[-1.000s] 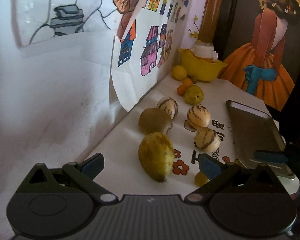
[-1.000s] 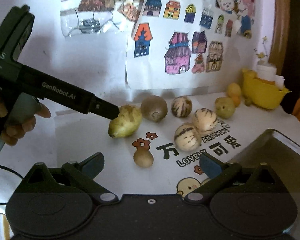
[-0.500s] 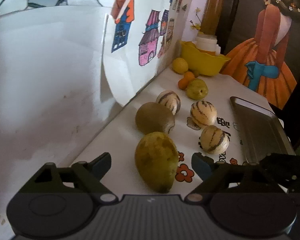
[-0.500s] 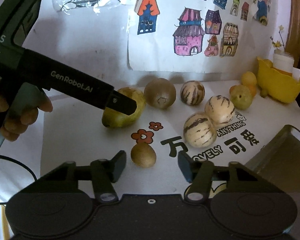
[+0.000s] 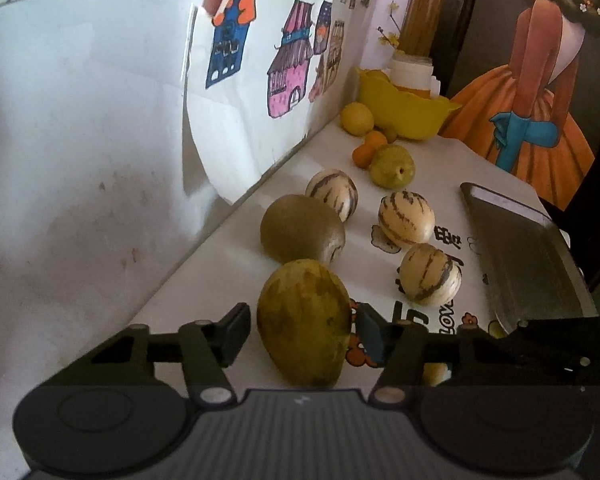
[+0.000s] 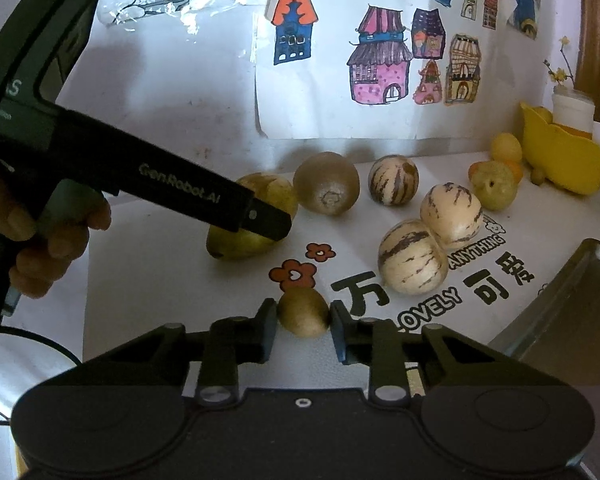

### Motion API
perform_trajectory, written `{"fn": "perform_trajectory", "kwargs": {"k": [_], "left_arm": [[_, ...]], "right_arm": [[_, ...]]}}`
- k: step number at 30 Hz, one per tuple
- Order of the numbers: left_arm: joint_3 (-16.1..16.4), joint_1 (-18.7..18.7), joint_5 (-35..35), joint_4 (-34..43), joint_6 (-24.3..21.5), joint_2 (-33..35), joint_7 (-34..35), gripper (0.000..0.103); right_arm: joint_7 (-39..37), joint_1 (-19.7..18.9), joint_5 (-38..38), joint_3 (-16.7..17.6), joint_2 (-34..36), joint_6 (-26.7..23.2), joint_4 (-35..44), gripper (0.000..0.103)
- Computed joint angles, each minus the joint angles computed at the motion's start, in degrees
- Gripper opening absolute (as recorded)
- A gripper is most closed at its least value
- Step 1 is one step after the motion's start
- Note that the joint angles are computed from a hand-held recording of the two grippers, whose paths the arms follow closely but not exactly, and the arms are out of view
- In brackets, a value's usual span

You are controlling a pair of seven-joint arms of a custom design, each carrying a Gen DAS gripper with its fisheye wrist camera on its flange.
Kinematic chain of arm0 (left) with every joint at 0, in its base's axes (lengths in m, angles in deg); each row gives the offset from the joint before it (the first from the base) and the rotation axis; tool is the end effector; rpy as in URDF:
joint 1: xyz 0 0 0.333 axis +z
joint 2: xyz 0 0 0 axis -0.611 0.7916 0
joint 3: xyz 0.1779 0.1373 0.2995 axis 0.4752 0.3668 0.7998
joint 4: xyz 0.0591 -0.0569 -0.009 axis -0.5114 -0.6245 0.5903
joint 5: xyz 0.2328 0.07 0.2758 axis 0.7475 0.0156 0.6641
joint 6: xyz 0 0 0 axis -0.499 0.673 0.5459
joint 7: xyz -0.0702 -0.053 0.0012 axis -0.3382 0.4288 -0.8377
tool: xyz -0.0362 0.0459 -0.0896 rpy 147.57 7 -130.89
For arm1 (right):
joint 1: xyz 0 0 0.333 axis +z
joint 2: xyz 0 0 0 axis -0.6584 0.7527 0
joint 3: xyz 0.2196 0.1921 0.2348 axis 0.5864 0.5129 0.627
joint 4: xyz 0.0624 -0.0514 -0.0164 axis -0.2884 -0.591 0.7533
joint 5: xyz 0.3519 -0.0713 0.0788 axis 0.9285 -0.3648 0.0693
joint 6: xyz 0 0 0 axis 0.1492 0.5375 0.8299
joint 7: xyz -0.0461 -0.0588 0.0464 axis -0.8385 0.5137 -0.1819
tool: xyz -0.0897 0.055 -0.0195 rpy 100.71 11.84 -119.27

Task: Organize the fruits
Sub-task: 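Close the left tool on the yellow mango while the right tool grasps a small brown fruit, then lift and carry both held fruits over the metal tray with both tools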

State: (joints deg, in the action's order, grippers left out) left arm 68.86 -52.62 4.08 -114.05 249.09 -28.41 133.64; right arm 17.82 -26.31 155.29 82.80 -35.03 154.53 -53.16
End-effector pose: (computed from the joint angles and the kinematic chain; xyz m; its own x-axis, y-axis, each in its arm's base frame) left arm 0.4510 -0.0711 0.4005 0.4507 -0.8751 0.1766 -0.5527 -0.4288 -0.7146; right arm 0.5488 0.2164 0.3739 0.9575 -0.2878 -0.0191 -0.1913 -0.5840 -0.7889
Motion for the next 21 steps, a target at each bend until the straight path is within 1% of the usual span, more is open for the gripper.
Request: {"fn": "perform_trajectory", "kwargs": {"k": [3, 7, 10, 13, 14, 17, 19, 21], "left_arm": [[-0.04, -0.09, 0.15, 0.03, 0.20, 0.31, -0.52, 0.056], [-0.25, -0.63, -2.81, 1.03, 0.78, 0.53, 1.59, 0.056], [-0.79, -0.79, -5.39, 1.76, 0.45, 0.21, 3.46, 0.056], [-1.71, -1.21, -6.24, 1.50, 0.05, -0.62, 3.18, 0.056], [-2.06, -1.44, -5.68, 1.08, 0.03, -1.05, 2.07, 0.056], [-2.75, -1.88, 1.43, -1.32, 0.12, -2.53, -6.56, 0.056], [-2.84, -2.64, 2.48, -0.64, 0.76, -2.52, -7.41, 0.056], [-2.82, -3.48, 1.68, 1.46, 1.47, -2.01, -5.09, 0.056]], "right_arm": [[0.65, -0.20, -0.13, -0.10, 0.10, -0.51, 0.10, 0.030], [1.15, -0.58, 0.41, -0.30, -0.32, -0.84, -0.43, 0.030], [2.51, -1.35, 0.71, -0.79, -1.26, -2.10, -1.24, 0.030], [3.75, -2.62, 1.19, -1.69, -2.67, -4.00, -2.26, 0.030], [3.94, -3.00, 1.49, -1.99, -3.20, -4.46, -2.64, 0.030], [2.91, -4.31, 3.52, -2.99, -4.81, -5.49, -3.86, 0.030], [2.27, -5.05, 4.79, -3.68, -5.46, -5.62, -4.25, 0.030], [2.24, -5.80, 5.78, -4.31, -5.88, -5.80, -4.13, 0.030]]}}
